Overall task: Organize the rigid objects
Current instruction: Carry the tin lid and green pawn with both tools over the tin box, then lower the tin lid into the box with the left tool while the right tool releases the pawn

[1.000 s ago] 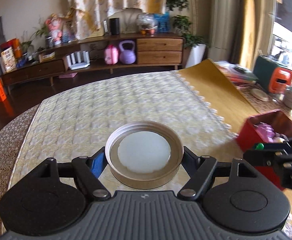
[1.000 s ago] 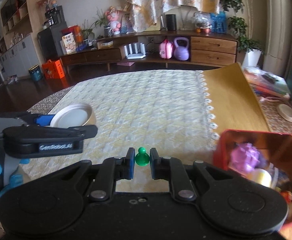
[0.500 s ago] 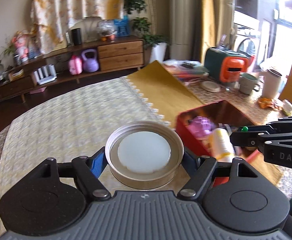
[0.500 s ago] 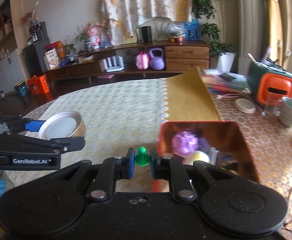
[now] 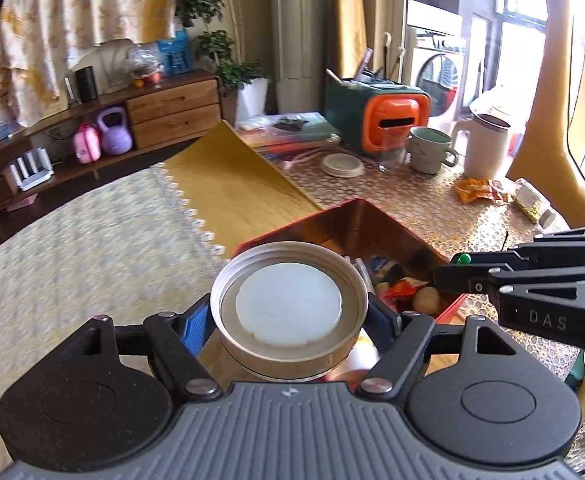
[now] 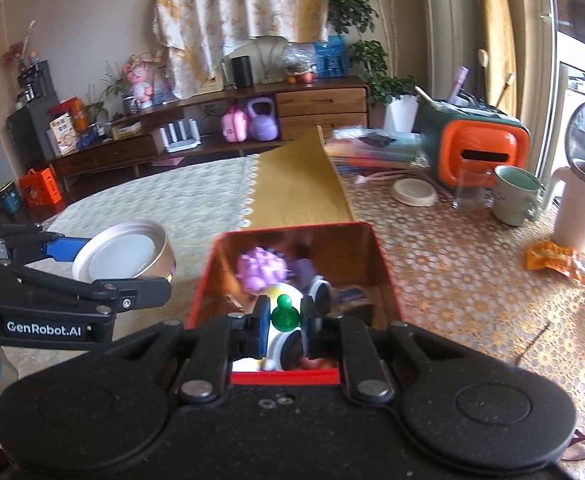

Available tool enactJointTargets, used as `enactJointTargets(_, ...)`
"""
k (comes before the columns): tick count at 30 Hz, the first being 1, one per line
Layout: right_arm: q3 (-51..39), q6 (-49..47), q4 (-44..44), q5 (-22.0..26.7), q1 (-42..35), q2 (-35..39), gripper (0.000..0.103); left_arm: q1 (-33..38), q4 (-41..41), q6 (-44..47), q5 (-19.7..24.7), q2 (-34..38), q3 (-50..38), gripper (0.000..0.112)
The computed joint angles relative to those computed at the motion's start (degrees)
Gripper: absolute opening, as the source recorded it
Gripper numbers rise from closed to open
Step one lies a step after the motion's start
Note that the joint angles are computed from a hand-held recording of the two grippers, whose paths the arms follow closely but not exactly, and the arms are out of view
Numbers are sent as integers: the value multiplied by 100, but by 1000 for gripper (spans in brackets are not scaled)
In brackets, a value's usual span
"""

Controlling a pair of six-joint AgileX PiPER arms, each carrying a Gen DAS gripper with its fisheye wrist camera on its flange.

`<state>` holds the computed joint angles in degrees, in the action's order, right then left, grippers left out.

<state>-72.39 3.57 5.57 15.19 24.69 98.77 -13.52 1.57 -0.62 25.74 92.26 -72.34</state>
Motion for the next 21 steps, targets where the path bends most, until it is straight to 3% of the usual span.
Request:
enactJointTargets(8,48,-845,649,-103,-322,270,15,-226,-61,24,384,1121,-1251,77)
enactJointTargets(21,-398,-1188,686,-22,-389,914,15,-274,-164,299,1196,3079,-3652,77)
